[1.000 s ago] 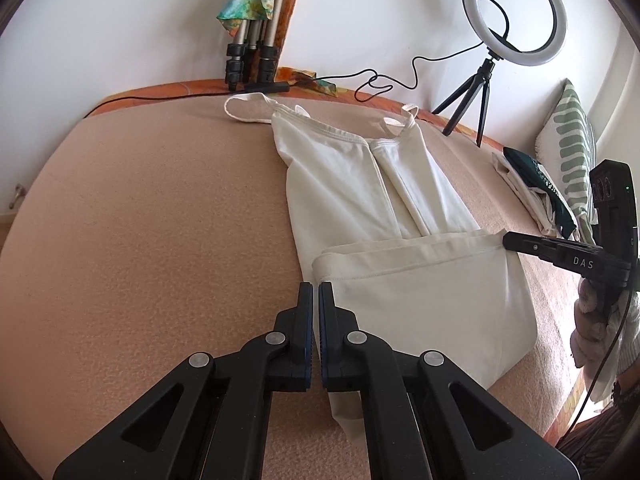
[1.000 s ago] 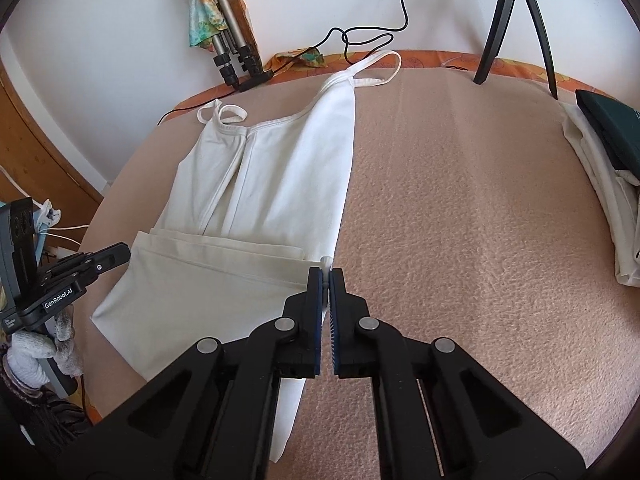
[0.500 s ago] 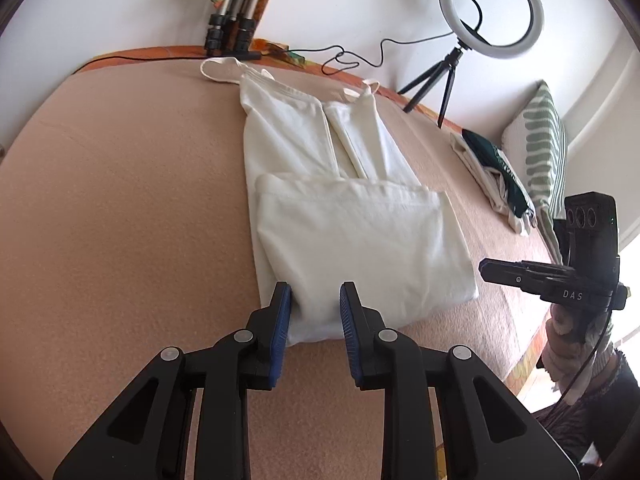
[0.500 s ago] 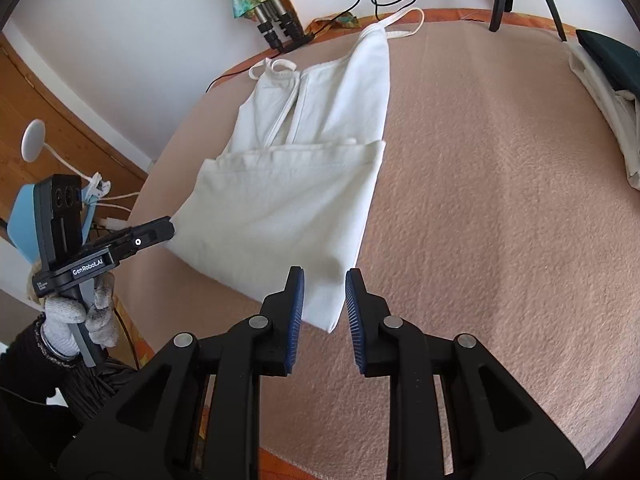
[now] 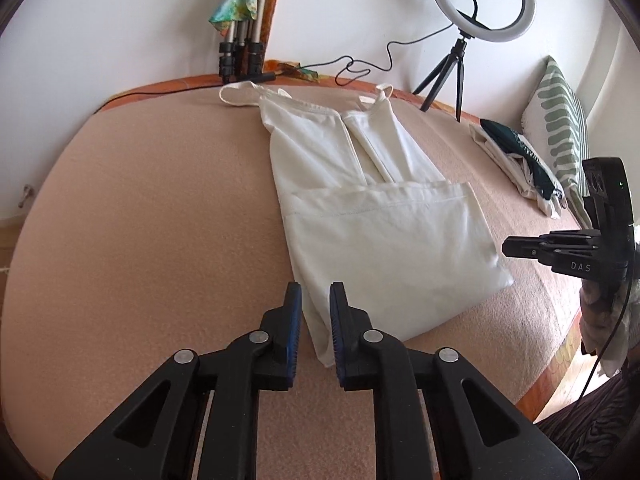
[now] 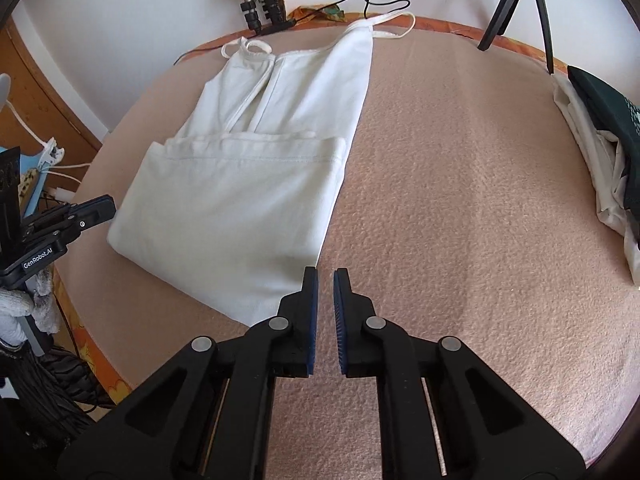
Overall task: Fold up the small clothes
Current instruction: 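Move both tools to the camisole straps and close on them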
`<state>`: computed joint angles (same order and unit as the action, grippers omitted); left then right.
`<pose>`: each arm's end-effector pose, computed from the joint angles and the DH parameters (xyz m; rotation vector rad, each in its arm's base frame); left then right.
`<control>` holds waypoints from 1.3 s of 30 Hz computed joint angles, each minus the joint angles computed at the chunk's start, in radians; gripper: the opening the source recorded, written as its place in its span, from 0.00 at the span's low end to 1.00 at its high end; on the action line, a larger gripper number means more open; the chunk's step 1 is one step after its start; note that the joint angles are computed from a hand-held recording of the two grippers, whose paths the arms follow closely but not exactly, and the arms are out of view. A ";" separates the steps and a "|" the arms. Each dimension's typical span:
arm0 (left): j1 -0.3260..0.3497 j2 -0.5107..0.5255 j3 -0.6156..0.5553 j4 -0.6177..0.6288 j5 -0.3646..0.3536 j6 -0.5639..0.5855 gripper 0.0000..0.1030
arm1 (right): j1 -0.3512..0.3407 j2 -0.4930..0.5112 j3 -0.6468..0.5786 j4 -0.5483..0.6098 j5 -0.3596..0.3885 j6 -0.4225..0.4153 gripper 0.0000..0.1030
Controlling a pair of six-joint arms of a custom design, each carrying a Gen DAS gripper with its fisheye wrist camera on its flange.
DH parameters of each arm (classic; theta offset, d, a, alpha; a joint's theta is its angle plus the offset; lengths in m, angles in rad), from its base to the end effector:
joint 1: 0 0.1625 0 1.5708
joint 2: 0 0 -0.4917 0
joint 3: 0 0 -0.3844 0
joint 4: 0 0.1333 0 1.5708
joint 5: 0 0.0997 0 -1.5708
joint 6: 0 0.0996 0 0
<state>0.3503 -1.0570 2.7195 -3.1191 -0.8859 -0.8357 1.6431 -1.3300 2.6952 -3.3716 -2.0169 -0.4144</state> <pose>-0.2113 -0.2862 0.1199 0.5496 2.5439 -0.7175 0.1135 -0.3167 0.2243 0.4987 -2.5492 0.4656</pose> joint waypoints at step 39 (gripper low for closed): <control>0.545 0.212 -0.485 -0.185 -0.197 0.515 0.05 | -0.151 0.248 -0.522 0.287 0.423 0.036 0.03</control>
<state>0.8957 -0.8450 2.2341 -3.3042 -1.0826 -0.3204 1.4923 -1.0816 2.1729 -3.0846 -1.5939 -0.3784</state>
